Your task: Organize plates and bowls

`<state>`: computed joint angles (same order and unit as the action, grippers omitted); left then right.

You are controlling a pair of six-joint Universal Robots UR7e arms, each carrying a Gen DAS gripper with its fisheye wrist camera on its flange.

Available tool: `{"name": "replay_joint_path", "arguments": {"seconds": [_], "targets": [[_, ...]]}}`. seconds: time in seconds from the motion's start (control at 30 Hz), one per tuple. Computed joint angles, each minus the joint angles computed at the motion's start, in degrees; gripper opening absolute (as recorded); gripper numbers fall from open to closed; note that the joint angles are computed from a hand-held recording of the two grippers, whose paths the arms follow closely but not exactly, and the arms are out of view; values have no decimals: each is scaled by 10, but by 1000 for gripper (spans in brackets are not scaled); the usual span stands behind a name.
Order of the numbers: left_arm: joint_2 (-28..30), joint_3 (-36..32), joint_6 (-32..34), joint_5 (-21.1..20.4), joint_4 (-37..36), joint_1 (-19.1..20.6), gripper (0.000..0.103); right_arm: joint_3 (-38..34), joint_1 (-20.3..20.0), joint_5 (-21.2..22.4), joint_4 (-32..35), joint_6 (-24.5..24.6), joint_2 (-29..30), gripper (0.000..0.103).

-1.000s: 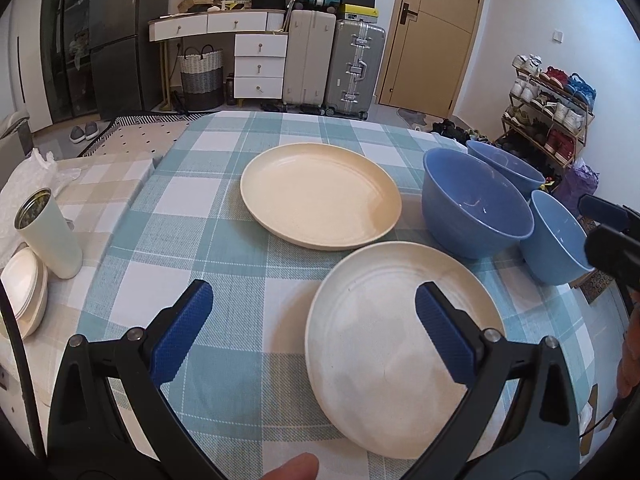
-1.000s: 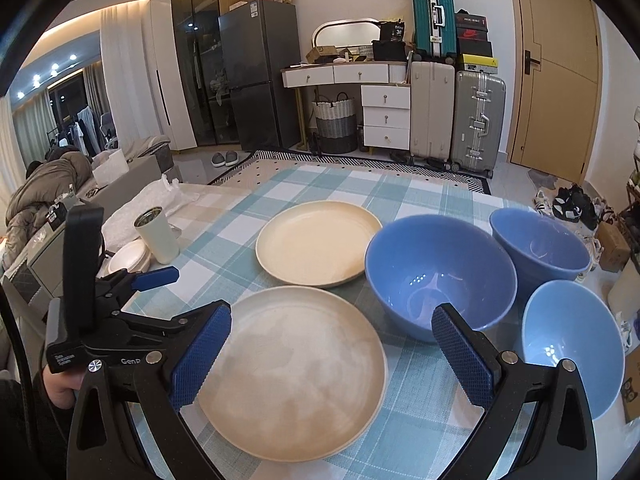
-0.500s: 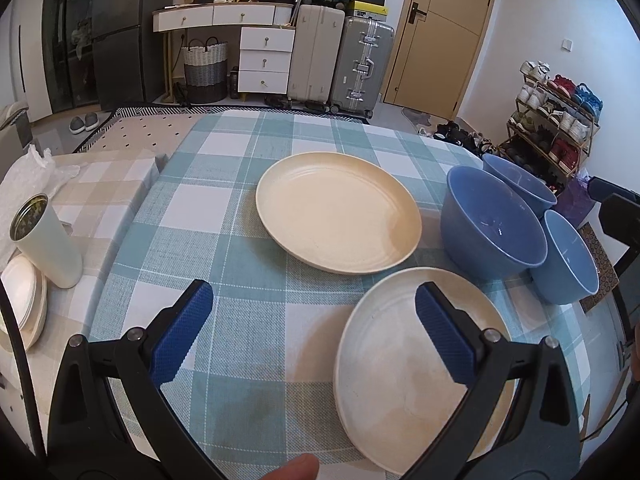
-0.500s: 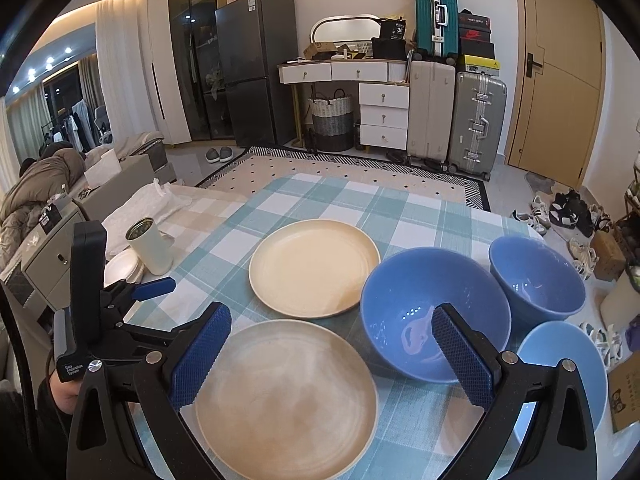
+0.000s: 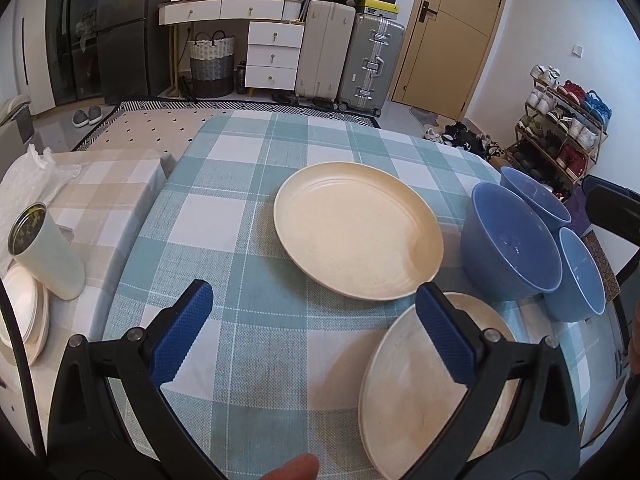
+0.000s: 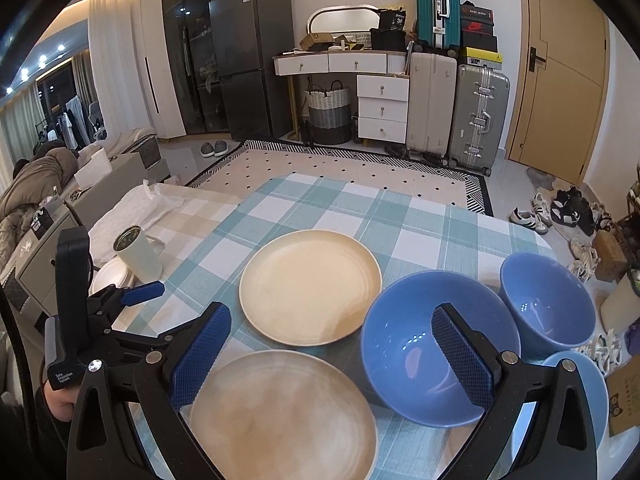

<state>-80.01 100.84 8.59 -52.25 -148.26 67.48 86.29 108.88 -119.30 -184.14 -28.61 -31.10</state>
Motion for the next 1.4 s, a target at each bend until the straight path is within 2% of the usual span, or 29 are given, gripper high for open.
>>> {"name": "replay_joint_path", "arguments": {"seconds": [0.83, 1.13, 1.4], "targets": [[89, -90, -12, -2, 33, 38, 101, -193, -29, -16, 179, 21, 84, 102], [115, -123, -19, -5, 50, 51, 101, -289, -45, -24, 283, 48, 126, 102], [133, -146, -30, -4, 62, 63, 101, -369, -50, -26, 360, 52, 162, 102]]}}
